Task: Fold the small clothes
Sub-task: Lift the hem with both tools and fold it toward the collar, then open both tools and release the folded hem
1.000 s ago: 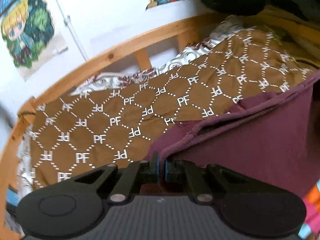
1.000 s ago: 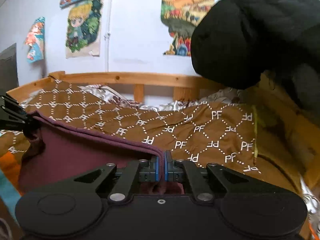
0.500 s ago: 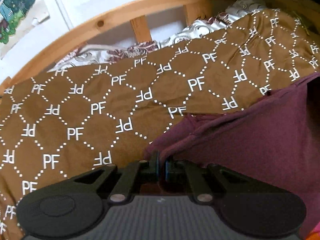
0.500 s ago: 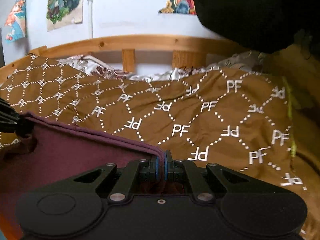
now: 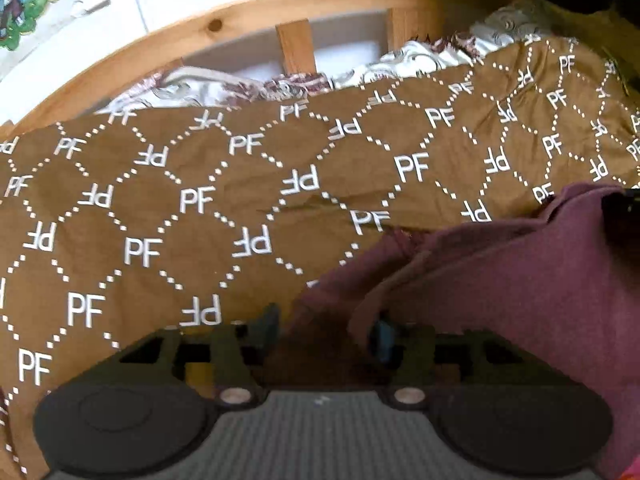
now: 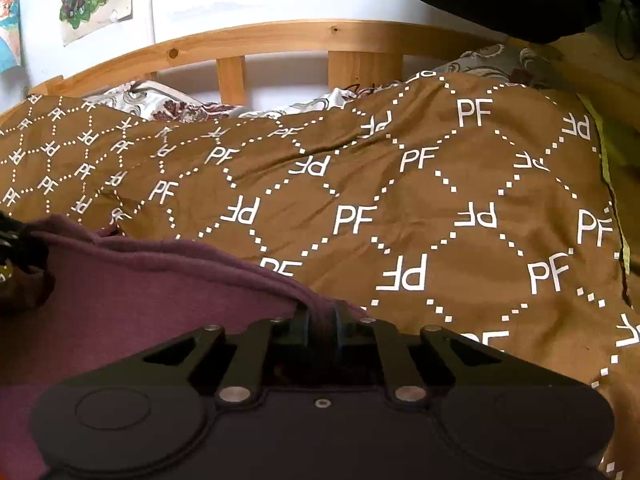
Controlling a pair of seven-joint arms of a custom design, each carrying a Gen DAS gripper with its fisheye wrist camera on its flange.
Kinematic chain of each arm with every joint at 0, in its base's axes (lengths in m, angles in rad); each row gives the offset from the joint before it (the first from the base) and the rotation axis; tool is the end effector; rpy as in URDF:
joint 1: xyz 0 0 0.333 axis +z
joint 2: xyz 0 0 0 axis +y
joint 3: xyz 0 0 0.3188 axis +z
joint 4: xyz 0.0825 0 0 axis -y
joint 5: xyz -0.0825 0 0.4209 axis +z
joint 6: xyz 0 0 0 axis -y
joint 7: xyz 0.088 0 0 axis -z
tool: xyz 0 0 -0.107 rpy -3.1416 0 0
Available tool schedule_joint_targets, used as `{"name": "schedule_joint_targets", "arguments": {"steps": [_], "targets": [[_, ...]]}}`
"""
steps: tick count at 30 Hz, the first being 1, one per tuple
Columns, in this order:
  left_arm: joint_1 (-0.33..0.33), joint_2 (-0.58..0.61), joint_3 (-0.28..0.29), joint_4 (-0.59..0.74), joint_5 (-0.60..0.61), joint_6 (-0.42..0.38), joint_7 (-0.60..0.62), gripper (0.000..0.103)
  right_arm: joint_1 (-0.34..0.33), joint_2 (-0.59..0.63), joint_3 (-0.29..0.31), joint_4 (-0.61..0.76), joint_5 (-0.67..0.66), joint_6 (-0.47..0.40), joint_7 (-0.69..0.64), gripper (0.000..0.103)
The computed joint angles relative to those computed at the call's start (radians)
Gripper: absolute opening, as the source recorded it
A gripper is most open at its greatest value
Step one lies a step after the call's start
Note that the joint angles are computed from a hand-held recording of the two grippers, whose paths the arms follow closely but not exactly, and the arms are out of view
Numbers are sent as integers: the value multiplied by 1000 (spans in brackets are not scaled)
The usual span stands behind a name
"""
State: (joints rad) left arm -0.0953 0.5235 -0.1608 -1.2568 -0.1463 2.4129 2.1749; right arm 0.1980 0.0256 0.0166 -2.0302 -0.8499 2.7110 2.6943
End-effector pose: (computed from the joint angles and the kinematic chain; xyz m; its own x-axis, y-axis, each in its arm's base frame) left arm 0.7746 -0.1699 0.5307 -0.6264 -0.7658 -0.1457 -0.5588 0.5714 -0.6010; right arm 0.6107 0.1602 0.4845 -0.2318 -0.9726 -0.0159 -0.6467 0.1663 -0.7444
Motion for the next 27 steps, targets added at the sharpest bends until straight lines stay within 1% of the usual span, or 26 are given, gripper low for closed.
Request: {"name": "schedule_joint_targets", "arguments": {"steps": [1,3,5,8,10,12,13,15,16,17,18,19,20,21,22,23,27], "targets": [[7,-6,-3,-9,-8,14,8,71,1,0,1,2,-1,-7,-2,17],[18,-15,-8,-22,-22,32,22,83,2,3,1,6,-7,-17,-2,18],[34,-17,-18,-16,-46,17,49,89,5,5,1,11,-21,-24,7,18],[58,-4,-33,31,-92,-50,83,94,8,12,2,20,-25,-41,10,22],[67,16,-39,82,-115,-110,91,95,11,18,2,28,-13,-55,-4,27],[73,32,-43,122,-139,-157,89,96,14,22,2,35,-10,-64,-16,29],[76,40,-45,143,-151,-183,83,97,16,22,2,37,-13,-68,-16,32],[88,64,-54,199,-187,-256,62,100,19,20,1,37,-21,-72,-11,40],[100,85,-65,239,-215,-305,53,100,21,18,1,36,-26,-75,-7,49],[113,110,-78,286,-248,-361,45,100,22,15,2,34,-31,-78,-2,63],[123,131,-88,324,-277,-401,31,100,24,12,3,31,-35,-83,8,70],[131,143,-94,344,-299,-419,18,100,23,6,3,24,-35,-78,19,76],[136,145,-97,346,-317,-422,8,102,21,1,3,15,-22,-64,17,76],[140,136,-98,328,-330,-406,5,102,20,-3,5,8,-8,-60,9,76],[140,118,-94,297,-333,-380,12,102,21,-7,8,3,-4,-67,4,79],[138,96,-89,258,-330,-348,28,102,22,-11,11,-1,-11,-74,3,83],[132,-41,-74,14,-317,-180,157,102,25,-23,20,-18,-44,-87,-20,92]]}}
